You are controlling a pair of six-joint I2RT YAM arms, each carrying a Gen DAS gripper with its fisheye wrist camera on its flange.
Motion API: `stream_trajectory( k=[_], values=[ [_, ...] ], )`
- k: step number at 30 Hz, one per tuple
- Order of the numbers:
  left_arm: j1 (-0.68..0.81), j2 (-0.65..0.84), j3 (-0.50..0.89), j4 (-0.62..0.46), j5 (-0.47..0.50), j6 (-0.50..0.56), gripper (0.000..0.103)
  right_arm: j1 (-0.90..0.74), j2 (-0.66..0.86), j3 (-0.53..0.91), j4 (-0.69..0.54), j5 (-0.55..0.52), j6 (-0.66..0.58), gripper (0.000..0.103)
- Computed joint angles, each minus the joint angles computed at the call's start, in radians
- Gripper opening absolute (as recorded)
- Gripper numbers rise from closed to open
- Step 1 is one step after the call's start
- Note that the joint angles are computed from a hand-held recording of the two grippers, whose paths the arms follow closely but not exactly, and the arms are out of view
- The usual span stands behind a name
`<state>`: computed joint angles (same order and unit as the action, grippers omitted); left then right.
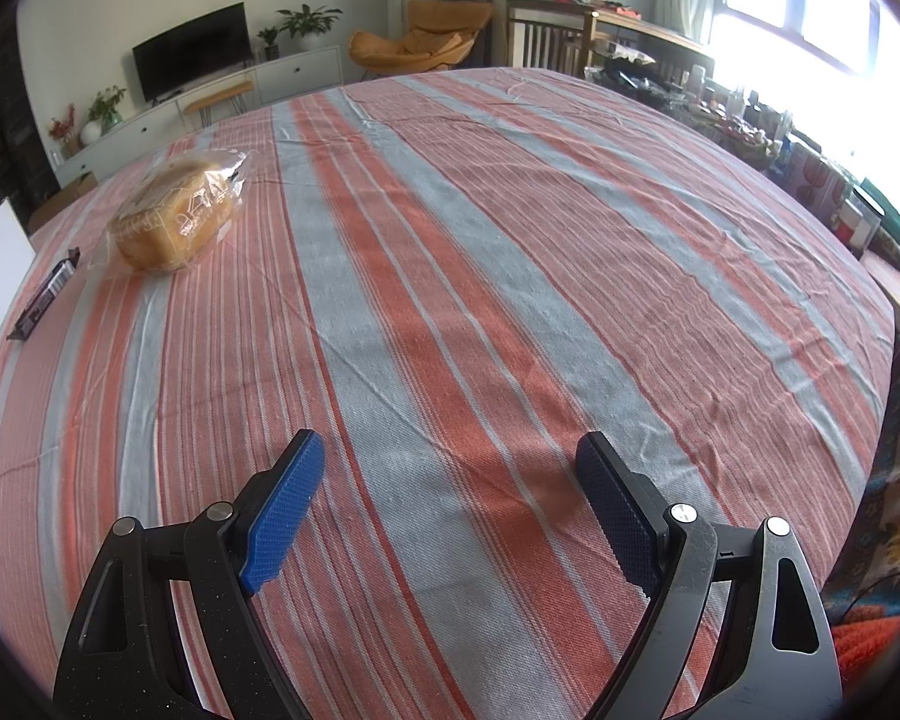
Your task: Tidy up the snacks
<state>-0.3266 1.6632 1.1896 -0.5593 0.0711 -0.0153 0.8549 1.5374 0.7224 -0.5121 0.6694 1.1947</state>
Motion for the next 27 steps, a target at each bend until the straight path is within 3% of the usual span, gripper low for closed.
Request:
stream_trajectory(
  k=[4,9,17,23,26,27],
  values=[
    [0.037,0.111,0.157,-0.074,0.004,0.050,0.103,0.000,-0.001,0.000,0.000,0.000,-0.001,0.088],
    [0.147,0.282,0.419,-0.165,0.086,-0.028,0.103,-0.001,0.000,-0.001,0.001,0.000,-0.001,0.088],
    [0.130,0.579,0.653,-0.221,-0.027,0.009,0.101,-0.001,0.000,-0.001,0.002,0.000,-0.002,0.089],
    [0.134,0.681,0.653,-0.187,-0.012,-0.047,0.082,-0.002,0.000,-0.001,0.003,0.000,-0.004,0.089],
    [0.120,0.638,0.553,-0.090,-0.068,-0.025,0.058,-0.002,0.000,-0.001,0.003,0.000,-0.004,0.089],
    [0.116,0.623,0.525,-0.065,-0.082,-0.020,0.046,-0.002,0.000,-0.001,0.003,0.000,-0.004,0.089]
  ],
)
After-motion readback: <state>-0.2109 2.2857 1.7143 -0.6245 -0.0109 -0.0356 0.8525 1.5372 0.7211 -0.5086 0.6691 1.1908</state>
